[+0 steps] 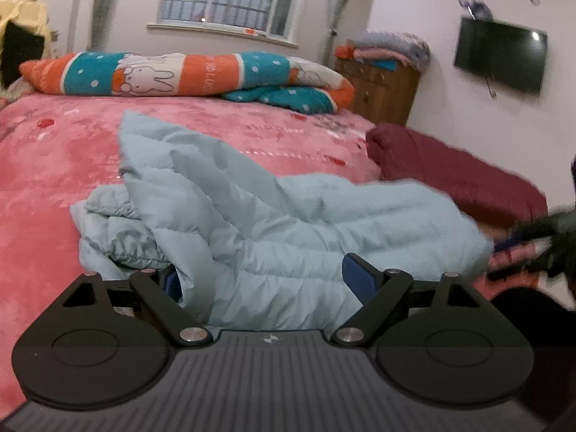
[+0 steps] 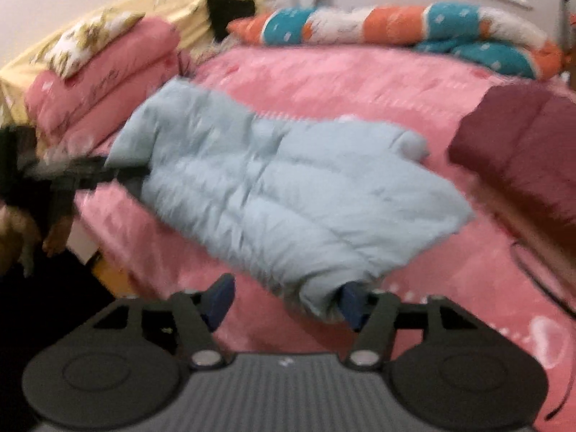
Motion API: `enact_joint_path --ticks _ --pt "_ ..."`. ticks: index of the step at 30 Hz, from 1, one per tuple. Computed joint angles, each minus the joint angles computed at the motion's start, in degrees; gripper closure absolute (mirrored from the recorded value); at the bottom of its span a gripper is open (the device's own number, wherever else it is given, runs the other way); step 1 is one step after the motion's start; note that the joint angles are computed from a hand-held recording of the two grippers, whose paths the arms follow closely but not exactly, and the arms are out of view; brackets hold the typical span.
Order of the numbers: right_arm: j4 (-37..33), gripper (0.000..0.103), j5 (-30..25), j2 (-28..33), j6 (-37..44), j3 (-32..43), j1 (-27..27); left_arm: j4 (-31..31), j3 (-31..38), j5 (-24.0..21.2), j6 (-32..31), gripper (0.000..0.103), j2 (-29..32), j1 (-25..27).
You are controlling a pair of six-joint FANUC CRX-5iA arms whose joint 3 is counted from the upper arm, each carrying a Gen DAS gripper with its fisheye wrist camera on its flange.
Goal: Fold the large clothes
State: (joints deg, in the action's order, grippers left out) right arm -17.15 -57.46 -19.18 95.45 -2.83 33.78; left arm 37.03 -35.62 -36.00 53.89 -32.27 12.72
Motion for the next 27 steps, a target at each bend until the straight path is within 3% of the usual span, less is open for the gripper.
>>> enact_joint_path --ticks 6,9,11,16,22,27 --pt "4.9 0.020 11.0 1.4 -3.5 -0.3 1.3 -8.5 1.9 -1.3 8.2 0.000 -1.2 -0.3" --pt "3.4 0.005 13.4 4.4 -2.6 2.1 -0.2 -14.6 3.5 -2.6 14.0 0.000 -2.7 -0.8" --pt "2.0 0.005 14.4 6.8 -0.4 3.9 -1.1 -16.7 3.9 -3.3 16.1 0.000 -4.4 -0.7" --pt "-7.7 0.004 10.7 14.8 9.3 11.6 -5.0 -21.1 5.1 -4.1 20.4 0.000 -7.1 -1.1" --pt "-12.6 0.004 7.0 23.1 5.1 18.8 -7.7 -28.4 8.5 -3.7 27.3 0.000 -5.9 -3.1" --pt "-18.7 0.012 -1.8 27.1 4.2 23.3 -9.9 -34.7 11.2 -3.9 34.0 0.000 -3.7 -5.6"
